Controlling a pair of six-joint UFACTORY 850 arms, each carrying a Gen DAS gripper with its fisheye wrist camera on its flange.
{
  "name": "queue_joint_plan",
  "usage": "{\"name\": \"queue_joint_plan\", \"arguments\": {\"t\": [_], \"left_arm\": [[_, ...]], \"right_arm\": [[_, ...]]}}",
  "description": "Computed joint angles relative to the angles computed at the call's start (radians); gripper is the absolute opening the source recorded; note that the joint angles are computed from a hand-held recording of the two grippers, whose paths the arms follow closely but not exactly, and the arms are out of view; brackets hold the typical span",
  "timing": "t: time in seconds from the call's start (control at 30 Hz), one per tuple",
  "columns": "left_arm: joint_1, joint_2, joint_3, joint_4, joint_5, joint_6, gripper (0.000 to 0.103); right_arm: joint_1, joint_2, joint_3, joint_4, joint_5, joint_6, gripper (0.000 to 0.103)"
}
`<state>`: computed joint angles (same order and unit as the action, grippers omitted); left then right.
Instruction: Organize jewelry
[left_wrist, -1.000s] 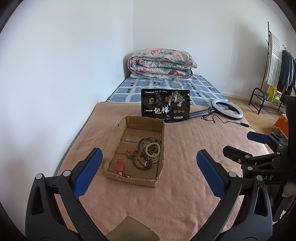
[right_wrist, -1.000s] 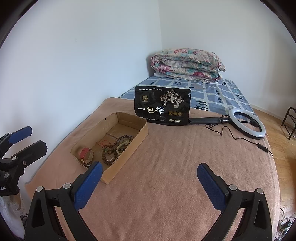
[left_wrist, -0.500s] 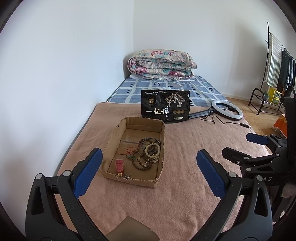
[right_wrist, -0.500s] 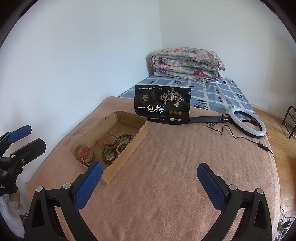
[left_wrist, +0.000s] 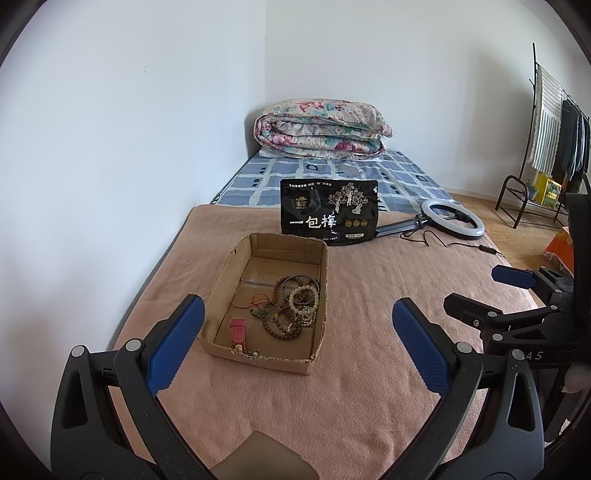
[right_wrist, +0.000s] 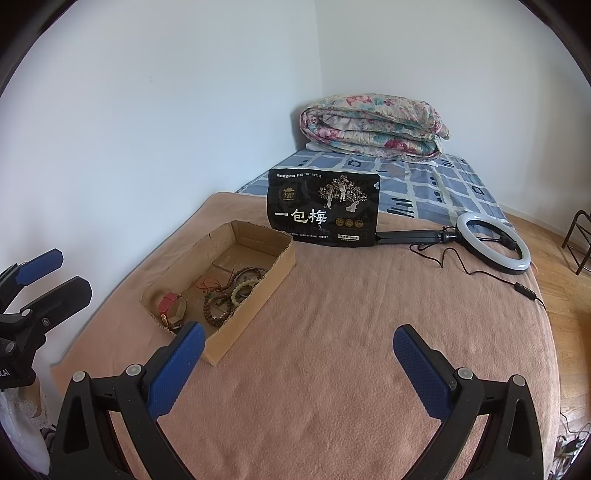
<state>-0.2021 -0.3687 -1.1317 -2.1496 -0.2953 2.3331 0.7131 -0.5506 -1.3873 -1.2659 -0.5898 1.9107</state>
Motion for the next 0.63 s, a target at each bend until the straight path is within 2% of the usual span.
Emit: {"name": "queue_joint_plan", "arguments": {"t": [0.37,0.53,0.63], "left_arm": [[-0.001,0.003,0.005,-0.016,-0.001,0.016,0.103],[-0.006,0.014,0.009,-0.159,-0.002,0.156,0.103],[-0.009,0.015,0.004,-0.173,0.005,0.165,0.103]], "right_arm": [[-0.002,0.001,0.002,0.004,0.005,-0.001,0.103],[-0.002,-0.002,0.002,0.002,0.006,0.003,0.103],[-0.001,-0.004,0.001,0.001,0.004,0.008,0.103]]}}
